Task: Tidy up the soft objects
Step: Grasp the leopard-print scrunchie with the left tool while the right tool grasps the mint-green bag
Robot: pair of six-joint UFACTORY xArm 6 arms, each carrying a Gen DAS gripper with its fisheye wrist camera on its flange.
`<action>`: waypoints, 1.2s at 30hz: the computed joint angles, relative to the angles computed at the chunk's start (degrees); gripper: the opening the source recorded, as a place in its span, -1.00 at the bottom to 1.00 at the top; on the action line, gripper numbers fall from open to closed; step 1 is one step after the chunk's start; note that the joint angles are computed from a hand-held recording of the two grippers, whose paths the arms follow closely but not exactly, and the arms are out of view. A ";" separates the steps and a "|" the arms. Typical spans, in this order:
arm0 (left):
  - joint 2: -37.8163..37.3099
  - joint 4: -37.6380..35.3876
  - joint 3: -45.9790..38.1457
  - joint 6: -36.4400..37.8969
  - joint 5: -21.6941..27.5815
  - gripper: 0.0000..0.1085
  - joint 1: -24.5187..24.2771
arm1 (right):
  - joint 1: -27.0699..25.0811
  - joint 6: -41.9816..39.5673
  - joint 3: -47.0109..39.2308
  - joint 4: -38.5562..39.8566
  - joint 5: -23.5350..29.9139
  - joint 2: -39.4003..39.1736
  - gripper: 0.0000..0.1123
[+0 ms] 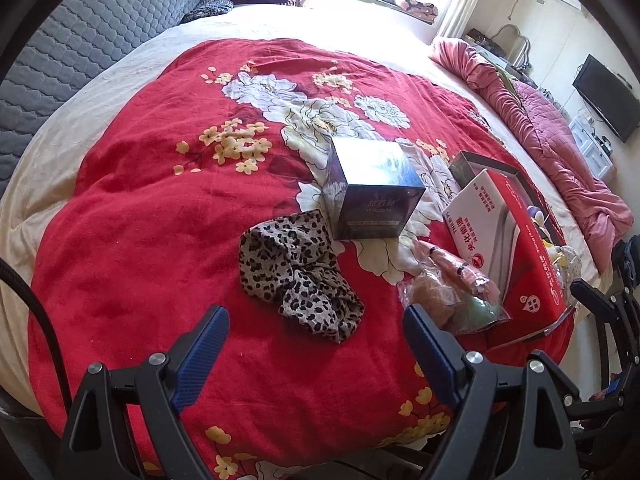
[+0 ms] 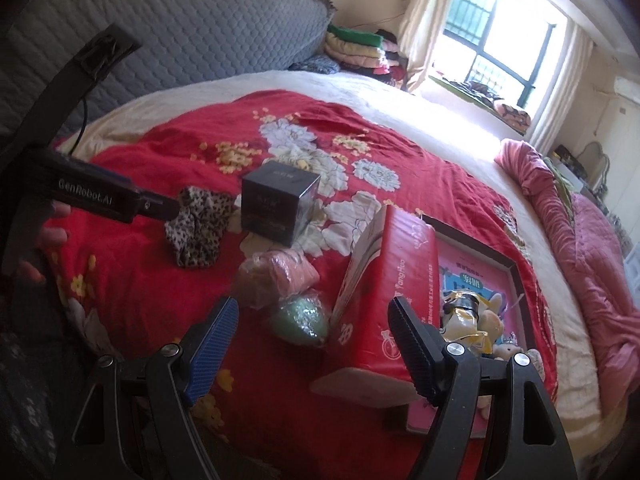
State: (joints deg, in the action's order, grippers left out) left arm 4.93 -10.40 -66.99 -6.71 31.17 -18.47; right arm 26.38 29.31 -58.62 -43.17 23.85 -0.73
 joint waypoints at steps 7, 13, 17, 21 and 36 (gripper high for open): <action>1.87 -4.03 -0.37 3.22 -0.35 0.62 0.67 | 1.91 -9.06 -4.45 -1.90 5.59 6.29 0.40; 3.86 -5.42 -1.30 3.75 -0.07 0.62 1.46 | 3.00 -14.55 -9.78 -4.16 10.66 12.12 0.39; 4.97 -5.77 -1.98 4.04 0.18 0.62 1.49 | 3.50 -17.40 -13.50 -5.23 13.96 15.84 0.39; 6.42 -6.31 -3.12 4.59 -0.35 0.62 1.33 | 3.44 -19.69 -15.84 -5.63 15.53 18.37 0.13; 16.29 -2.36 -12.28 -0.40 2.72 0.62 1.41 | -0.38 -24.45 -11.72 11.63 4.84 15.13 -0.22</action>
State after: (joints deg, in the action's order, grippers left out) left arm 21.22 -12.76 -79.28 -7.12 33.89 -17.06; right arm 26.00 4.86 -70.34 -31.54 28.69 14.40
